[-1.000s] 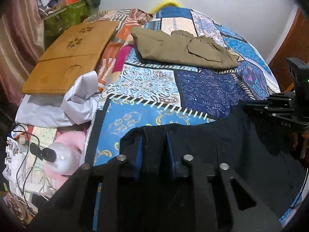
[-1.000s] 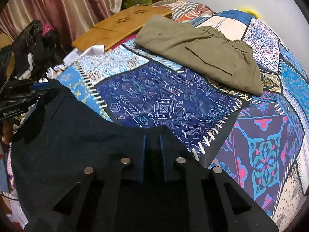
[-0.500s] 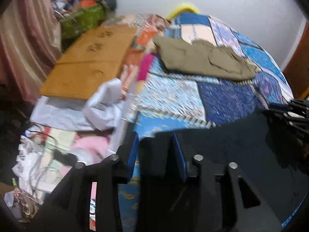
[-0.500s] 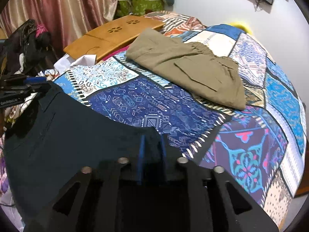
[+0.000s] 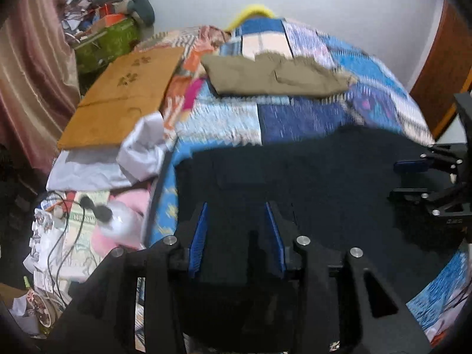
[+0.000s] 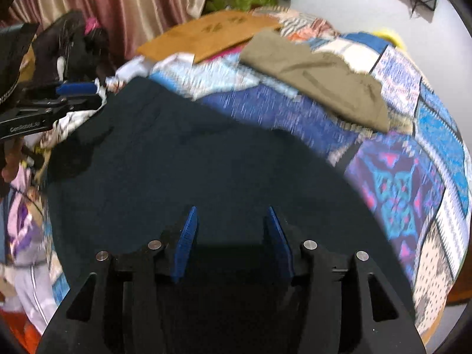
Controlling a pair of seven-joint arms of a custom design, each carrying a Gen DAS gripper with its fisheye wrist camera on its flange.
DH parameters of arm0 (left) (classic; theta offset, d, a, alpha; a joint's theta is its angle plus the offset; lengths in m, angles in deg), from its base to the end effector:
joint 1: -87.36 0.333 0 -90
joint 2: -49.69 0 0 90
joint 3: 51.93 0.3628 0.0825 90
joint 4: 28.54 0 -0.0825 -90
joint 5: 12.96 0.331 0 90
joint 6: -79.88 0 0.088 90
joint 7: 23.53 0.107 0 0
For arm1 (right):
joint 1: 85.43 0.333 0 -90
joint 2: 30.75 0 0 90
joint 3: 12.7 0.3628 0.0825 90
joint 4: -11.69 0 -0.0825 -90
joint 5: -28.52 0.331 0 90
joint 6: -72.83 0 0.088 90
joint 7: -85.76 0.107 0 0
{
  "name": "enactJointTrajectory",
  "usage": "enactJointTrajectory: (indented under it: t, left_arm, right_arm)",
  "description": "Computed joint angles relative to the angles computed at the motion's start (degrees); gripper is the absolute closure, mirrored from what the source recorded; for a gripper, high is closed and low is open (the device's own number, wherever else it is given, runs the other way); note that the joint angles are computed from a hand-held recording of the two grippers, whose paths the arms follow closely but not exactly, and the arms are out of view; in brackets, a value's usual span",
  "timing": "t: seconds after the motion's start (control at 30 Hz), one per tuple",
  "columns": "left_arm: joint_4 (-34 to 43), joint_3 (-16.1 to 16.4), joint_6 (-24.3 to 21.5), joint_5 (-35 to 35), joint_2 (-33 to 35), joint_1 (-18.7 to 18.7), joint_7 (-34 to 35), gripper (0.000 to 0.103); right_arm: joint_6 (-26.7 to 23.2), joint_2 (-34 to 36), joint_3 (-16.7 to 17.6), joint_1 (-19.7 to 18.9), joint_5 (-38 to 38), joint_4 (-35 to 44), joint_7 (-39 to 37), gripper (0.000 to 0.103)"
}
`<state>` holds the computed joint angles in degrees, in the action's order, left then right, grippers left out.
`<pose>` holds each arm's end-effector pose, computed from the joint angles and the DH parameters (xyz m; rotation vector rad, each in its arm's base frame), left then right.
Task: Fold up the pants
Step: 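Lay the black pants flat with both grippers and open them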
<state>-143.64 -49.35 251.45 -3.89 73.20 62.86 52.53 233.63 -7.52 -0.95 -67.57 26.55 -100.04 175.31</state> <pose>0.5812 -0.2498 0.3965 -1.6224 2.1957 -0.6627 0.5606 0.3019 0.4051 -2.3399 1.3573 -0.2534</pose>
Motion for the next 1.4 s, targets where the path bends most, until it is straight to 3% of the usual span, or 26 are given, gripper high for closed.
enactJointTrajectory:
  t: [0.1, 0.23, 0.3, 0.43, 0.53, 0.63, 0.73, 0.83, 1.03, 1.1, 1.2, 1.33, 1.4]
  left_arm:
    - [-1.13, 0.65, -1.0, 0.05, 0.47, -0.88, -1.4, 0.064]
    - [-1.79, 5.24, -3.59, 4.15, 0.83, -4.18, -6.47, 0.064]
    - [-2.52, 4.41, -4.17, 4.7, -0.17, -3.1, -7.67, 0.064]
    - [-3.9, 6.81, -3.44, 11.24, -3.16, -5.56, -13.82, 0.064]
    - [-3.42, 7.28, -3.4, 16.59, -5.18, -7.01, -18.04, 0.064]
    - [-1.72, 5.9, -3.15, 20.87, -6.41, -7.79, -21.1, 0.063]
    - [0.99, 2.91, -2.64, 23.42, -6.28, -7.55, -22.36, 0.055]
    - [5.05, 0.58, -2.4, 25.94, -4.71, -8.75, -23.19, 0.053]
    - [15.01, -7.98, -3.34, 18.38, 1.32, -9.07, -13.72, 0.052]
    - [18.91, -10.66, -4.4, 14.86, 4.13, -9.52, -9.72, 0.052]
    - [24.78, -12.94, -7.13, 11.05, 8.29, -11.43, -5.3, 0.051]
    - [30.1, -12.95, -11.17, 8.11, 12.25, -15.24, -1.47, 0.051]
    - [32.07, -12.77, -13.15, 6.99, 14.04, -17.07, 0.74, 0.051]
  right_arm:
    - [2.43, -2.85, 0.24, -0.32, 0.25, -4.87, 0.33, 0.057]
    - [5.15, -7.46, 1.83, -2.43, 3.54, -11.08, -0.91, 0.057]
    - [6.32, -9.35, -0.1, -1.16, 2.21, -13.26, 1.17, 0.057]
    - [11.93, -14.87, -5.46, 1.75, -3.9, -19.83, 10.31, 0.057]
    - [15.95, -18.79, -12.07, 4.65, -16.5, -23.91, 24.28, 0.053]
    - [17.25, -22.82, -17.78, 4.88, -42.27, -25.55, 49.3, 0.043]
    - [15.42, -27.25, -16.37, 0.32, -57.26, -27.05, 64.71, 0.042]
    - [13.31, -32.26, -13.76, -4.79, -65.42, -30.24, 74.41, 0.041]
    - [9.27, -42.48, -10.51, -12.15, -66.54, -38.79, 79.8, 0.04]
    - [8.6, -45.03, -8.97, -14.76, -67.44, -41.03, 81.46, 0.034]
    - [7.39, -48.81, -5.85, -19.49, -72.63, -44.6, 89.22, 0.03]
    - [8.3, -51.07, -7.44, -20.58, -76.87, -48.47, 96.04, 0.03]
    - [11.96, -49.87, -9.74, -21.52, -81.23, -49.88, 101.5, 0.03]
